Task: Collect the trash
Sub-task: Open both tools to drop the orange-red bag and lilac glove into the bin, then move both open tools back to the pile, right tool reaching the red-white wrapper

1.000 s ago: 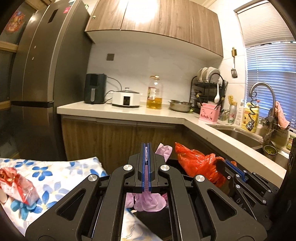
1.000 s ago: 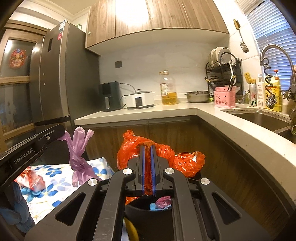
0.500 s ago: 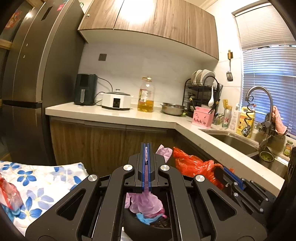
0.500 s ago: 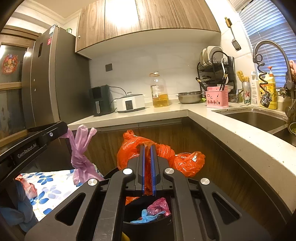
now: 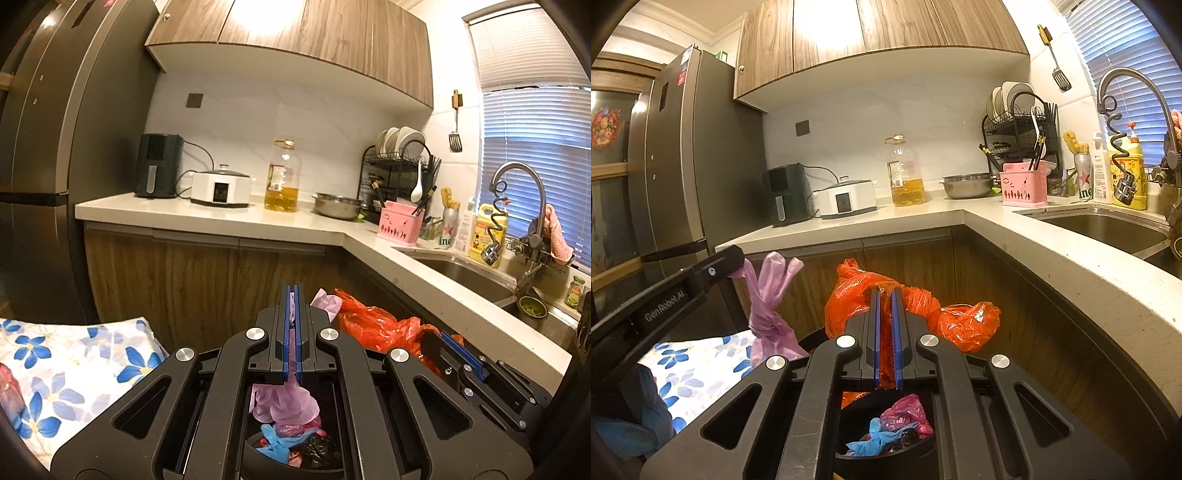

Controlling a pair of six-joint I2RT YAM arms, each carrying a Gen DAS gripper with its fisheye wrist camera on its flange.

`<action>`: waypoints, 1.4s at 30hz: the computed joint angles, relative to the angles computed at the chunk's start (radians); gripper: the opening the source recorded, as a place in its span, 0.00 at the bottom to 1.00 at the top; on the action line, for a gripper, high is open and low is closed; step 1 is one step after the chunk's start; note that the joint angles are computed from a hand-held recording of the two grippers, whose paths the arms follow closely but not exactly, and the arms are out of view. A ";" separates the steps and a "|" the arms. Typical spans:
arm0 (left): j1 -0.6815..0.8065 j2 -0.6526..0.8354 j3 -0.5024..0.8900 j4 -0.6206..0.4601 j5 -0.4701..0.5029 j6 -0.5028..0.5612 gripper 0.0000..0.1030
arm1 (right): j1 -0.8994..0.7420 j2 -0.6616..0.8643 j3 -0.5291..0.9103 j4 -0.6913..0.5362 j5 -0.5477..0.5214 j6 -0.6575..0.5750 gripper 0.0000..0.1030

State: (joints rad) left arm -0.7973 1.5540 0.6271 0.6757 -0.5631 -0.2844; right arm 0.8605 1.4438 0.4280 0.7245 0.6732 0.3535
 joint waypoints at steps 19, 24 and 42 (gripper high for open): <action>0.044 0.097 0.040 -0.031 0.053 -0.042 0.25 | -0.067 0.048 -0.005 0.058 -0.072 0.004 0.26; 0.045 0.081 0.002 0.008 0.026 -0.057 0.62 | -0.061 0.022 -0.018 0.042 -0.051 0.019 0.39; -0.068 -0.227 -0.285 -0.137 -0.294 -0.226 0.88 | 0.087 -0.007 -0.056 0.008 0.089 0.077 0.65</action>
State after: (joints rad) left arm -0.8653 1.3273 0.3422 0.5391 -0.8567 -0.5108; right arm 0.9473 1.4363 0.3725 0.7328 0.7620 0.4301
